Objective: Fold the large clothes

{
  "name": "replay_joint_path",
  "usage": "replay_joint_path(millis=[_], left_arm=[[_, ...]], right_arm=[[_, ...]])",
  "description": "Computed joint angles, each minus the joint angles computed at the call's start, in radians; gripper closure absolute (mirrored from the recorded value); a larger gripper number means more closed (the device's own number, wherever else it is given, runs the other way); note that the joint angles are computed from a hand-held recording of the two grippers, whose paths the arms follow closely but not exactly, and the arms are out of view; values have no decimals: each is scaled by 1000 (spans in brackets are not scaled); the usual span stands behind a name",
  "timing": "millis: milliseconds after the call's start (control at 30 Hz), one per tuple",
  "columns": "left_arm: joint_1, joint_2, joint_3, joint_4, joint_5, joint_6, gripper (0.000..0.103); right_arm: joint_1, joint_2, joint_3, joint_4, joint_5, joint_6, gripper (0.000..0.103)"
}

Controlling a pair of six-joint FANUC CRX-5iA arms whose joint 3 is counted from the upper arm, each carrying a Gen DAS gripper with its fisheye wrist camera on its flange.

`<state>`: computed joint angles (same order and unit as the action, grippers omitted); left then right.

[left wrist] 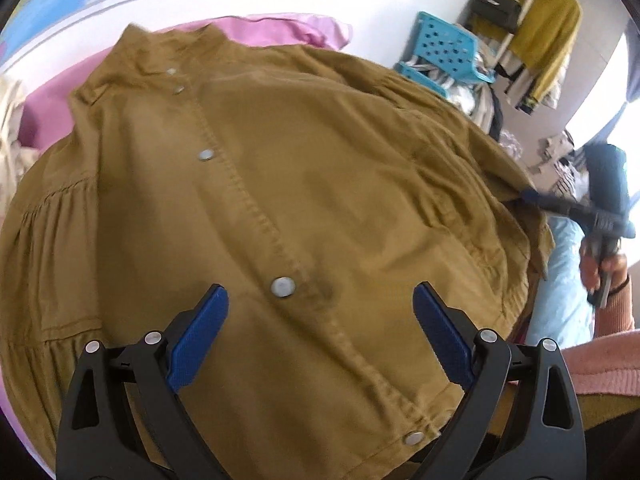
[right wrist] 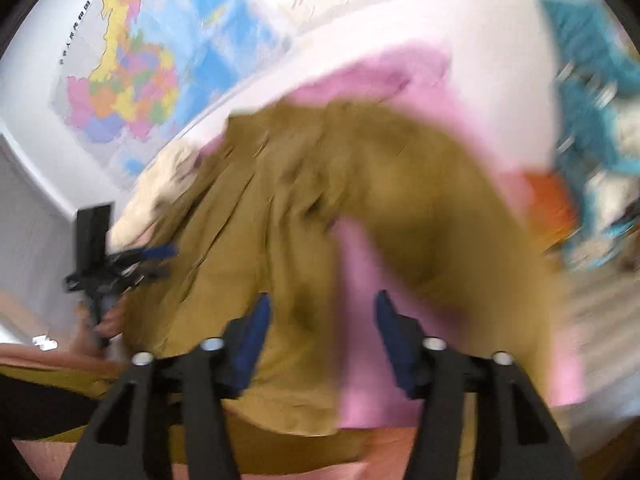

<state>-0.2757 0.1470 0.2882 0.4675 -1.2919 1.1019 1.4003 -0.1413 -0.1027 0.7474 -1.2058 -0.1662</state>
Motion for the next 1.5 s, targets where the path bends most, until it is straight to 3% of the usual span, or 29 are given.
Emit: replay_joint_path(millis=[67, 100, 167, 333, 367, 400, 500, 533, 733, 833, 967, 1100, 1200, 1400, 1500], left_arm=[[-9, 4, 2, 9, 2, -7, 11], [-14, 7, 5, 11, 3, -8, 11], [-25, 17, 17, 9, 1, -1, 11], [-44, 40, 39, 27, -5, -5, 11], [-50, 42, 42, 27, -6, -5, 11], [-55, 46, 48, 25, -8, -5, 11], [-70, 55, 62, 21, -12, -5, 11], [-73, 57, 65, 18, -13, -5, 11], [-86, 80, 103, 9, -22, -14, 11], [-95, 97, 134, -1, -25, -15, 11], [-108, 131, 178, 9, -35, -22, 11], [-118, 167, 215, 12, -57, -21, 11], [-107, 172, 211, 45, -62, -36, 11], [-53, 151, 175, 141, -30, -80, 11], [-15, 119, 129, 223, -4, -127, 11]], right_arm=[[21, 23, 39, 41, -160, -19, 23], [25, 16, 36, 45, -193, -29, 17], [19, 10, 43, -2, -264, -38, 15], [-32, 8, 31, -152, -227, 23, 11], [-43, 5, 18, -162, -206, 29, 18], [-56, -6, 3, -183, -176, 39, 40], [-85, -7, 12, -207, -157, 67, 83], [-73, -38, -11, -186, -147, 41, 85], [-26, -123, -8, 31, -220, -60, 89], [-54, -116, 57, 114, -235, -29, 89], [-131, -104, 122, 150, -169, 18, 89], [-216, -62, 204, 77, -100, 73, 88], [-264, 0, 305, -74, -28, 148, 86], [-245, 170, 547, -186, -7, 283, 84], [-233, 301, 751, -213, -41, 379, 83]])
